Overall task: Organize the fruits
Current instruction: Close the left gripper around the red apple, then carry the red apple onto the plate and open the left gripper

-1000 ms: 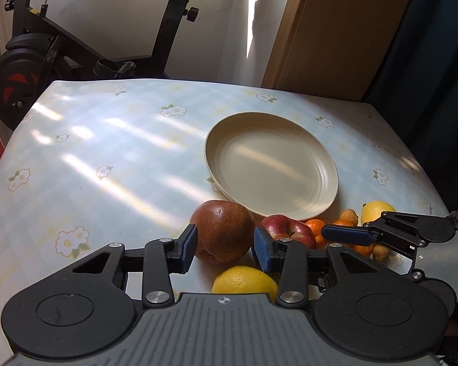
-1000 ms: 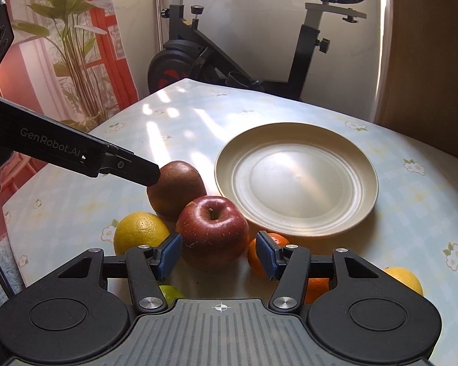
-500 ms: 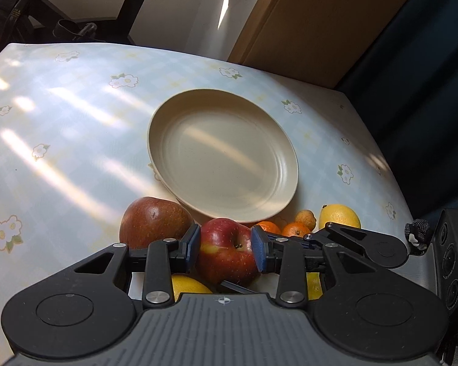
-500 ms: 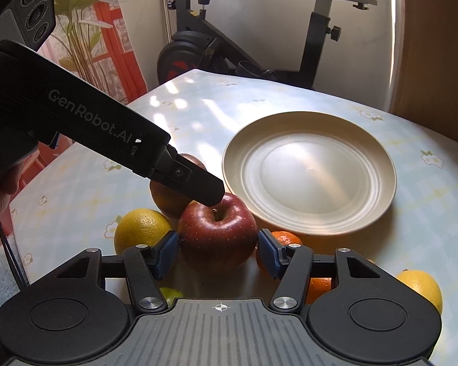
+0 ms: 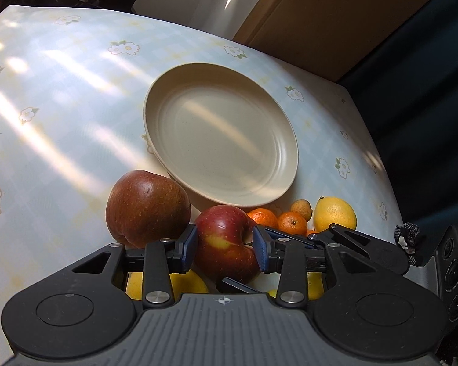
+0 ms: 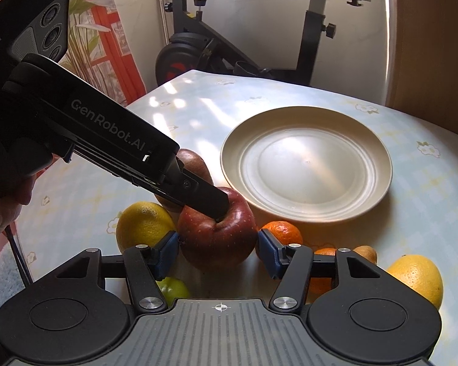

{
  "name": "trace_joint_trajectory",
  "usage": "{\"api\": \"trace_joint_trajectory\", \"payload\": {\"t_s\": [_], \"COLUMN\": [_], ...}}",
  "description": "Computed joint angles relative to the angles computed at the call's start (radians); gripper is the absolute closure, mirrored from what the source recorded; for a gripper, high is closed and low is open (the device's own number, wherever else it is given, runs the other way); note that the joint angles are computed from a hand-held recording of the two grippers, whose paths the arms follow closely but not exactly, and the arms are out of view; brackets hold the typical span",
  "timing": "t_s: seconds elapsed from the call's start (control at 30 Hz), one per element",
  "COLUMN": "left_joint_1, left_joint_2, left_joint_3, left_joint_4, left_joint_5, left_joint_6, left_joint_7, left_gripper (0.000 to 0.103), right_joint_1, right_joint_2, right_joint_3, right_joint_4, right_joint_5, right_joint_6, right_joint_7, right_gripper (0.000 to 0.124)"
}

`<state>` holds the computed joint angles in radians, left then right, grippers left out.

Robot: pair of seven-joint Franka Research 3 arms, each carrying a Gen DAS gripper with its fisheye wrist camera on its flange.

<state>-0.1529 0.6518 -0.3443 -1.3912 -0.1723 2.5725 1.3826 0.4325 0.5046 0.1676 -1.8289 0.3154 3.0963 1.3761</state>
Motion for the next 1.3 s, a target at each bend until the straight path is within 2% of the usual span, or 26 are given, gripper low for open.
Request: {"api": "trace_joint_trajectory", "payload": {"t_s": [0.17, 0.33, 0.53, 0.83, 1.07, 1.17, 1.3], "left_joint_1": [0.007, 0.015, 0.025, 0.018, -0.014, -0.028, -0.053], "left_joint_2": [-0.002, -0.007, -0.019, -0.023, 0.036, 0.091, 0.21], "left_joint_3": [-0.003, -0.009, -0.023, -0.022, 0.011, 0.028, 0.048], "left_joint_4": [-0.007, -0.021, -0.041, -0.011, 0.122, 0.222, 0.434], "left_joint_5": [-0.009, -0.021, -0.035, -0.023, 0.026, 0.049, 0.08], "left_joint_6": [0.006, 0.021, 0.049, 0.076, 0.053, 0.015, -0.071], "left_joint_7": [-0.003, -0.002, 0.015, 0.03, 0.008, -0.012, -0.017], "left_gripper": [0.061, 0.061, 0.061, 0.061, 0.061, 0.061, 0.061], "right_joint_1": [0.045, 0.1, 0.081, 0.078, 0.078, 0.07, 0.05], "right_joint_2": [0.011, 0.01, -0.02, -0.035, 0.029, 0.087, 0.162], "right_joint_3": [-0.049, -0.108, -0.085, -0.1, -0.125, -0.131, -0.122], "right_joint_4": [0.036, 0.034, -0.033, -0.024, 0.116, 0.217, 0.335], "right_joint_5": [-0.03, -0.084, -0.078, -0.082, -0.113, -0.126, -0.131], "right_joint_6": [-0.045, -0.035, 0.063, 0.091, 0.035, -0.005, -0.043], "right_joint_7": [0.035, 0.077, 0.079, 0.055, 0.025, 0.017, 0.006], "right_gripper": [0.067, 0.07, 0.07, 0.07, 0.07, 0.07, 0.07]}}
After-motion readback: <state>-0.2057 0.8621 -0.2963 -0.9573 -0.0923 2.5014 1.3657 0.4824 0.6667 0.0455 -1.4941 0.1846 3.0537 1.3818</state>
